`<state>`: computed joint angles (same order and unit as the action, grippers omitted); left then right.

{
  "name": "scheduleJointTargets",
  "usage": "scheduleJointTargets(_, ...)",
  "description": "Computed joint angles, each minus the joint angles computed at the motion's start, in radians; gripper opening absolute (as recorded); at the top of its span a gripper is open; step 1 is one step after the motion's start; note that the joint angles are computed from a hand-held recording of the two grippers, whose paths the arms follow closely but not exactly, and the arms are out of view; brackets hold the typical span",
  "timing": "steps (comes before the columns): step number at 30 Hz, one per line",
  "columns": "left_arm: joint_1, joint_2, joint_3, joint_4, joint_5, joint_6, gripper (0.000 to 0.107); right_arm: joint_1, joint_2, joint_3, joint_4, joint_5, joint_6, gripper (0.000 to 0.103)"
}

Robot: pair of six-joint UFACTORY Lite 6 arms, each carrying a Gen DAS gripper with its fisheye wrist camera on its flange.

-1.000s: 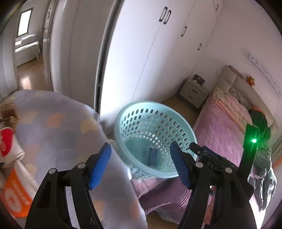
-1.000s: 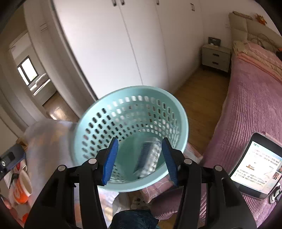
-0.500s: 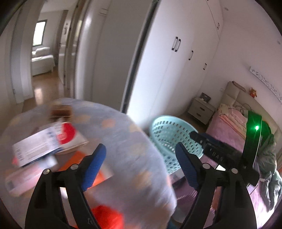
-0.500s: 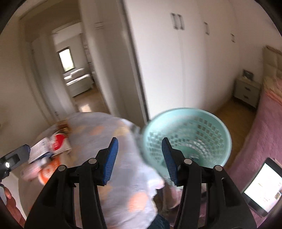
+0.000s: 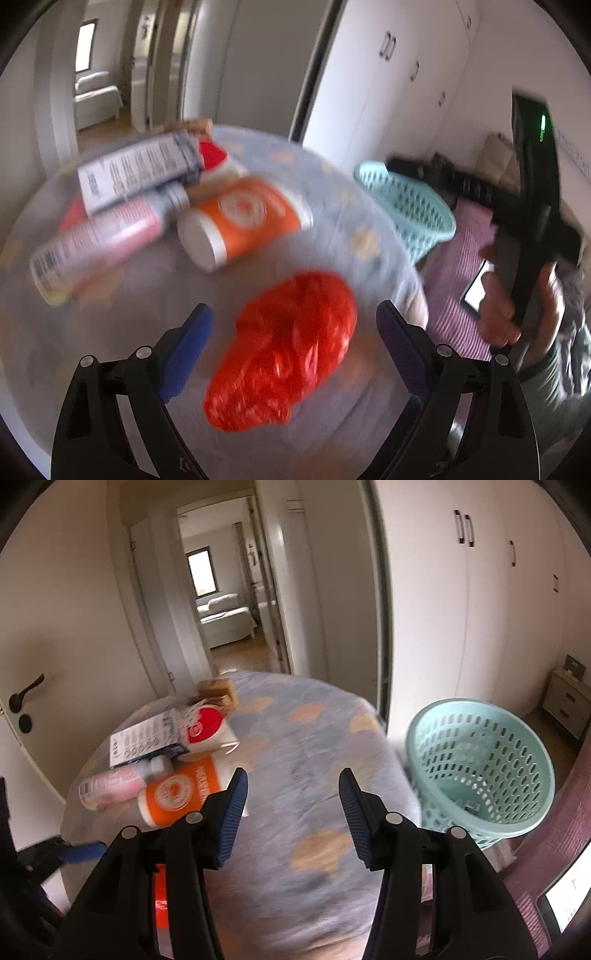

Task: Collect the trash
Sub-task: 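Grasp the red plastic bag with the left tool, then grasp the orange paper cup with the right tool while the left tool holds the red bag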

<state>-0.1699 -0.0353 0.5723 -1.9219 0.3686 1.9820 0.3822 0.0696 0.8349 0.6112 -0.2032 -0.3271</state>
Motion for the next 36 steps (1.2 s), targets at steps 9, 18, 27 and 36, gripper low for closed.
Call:
scheduleJointTargets(9,-0.093,0.074,-0.036,-0.376,-0.052,0.377,0.074,0.109,0.045,0.016,0.173,-0.026,-0.144,0.048)
scheduleJointTargets(18,0.057,-0.013,-0.138,-0.137,0.053,0.209,0.038,0.175,0.122,0.079,0.173,-0.014,-0.115,0.051)
scheduleJointTargets(27,0.486,-0.217,-0.234,0.292,0.201,-0.028,0.038,0.294,0.308,0.262,0.403,-0.038,-0.304,0.063)
scheduleJointTargets(36,0.601,-0.164,-0.165,0.303,0.252,-0.046,0.038,0.408,0.553,0.533,0.954,-0.189,-0.848,0.072)
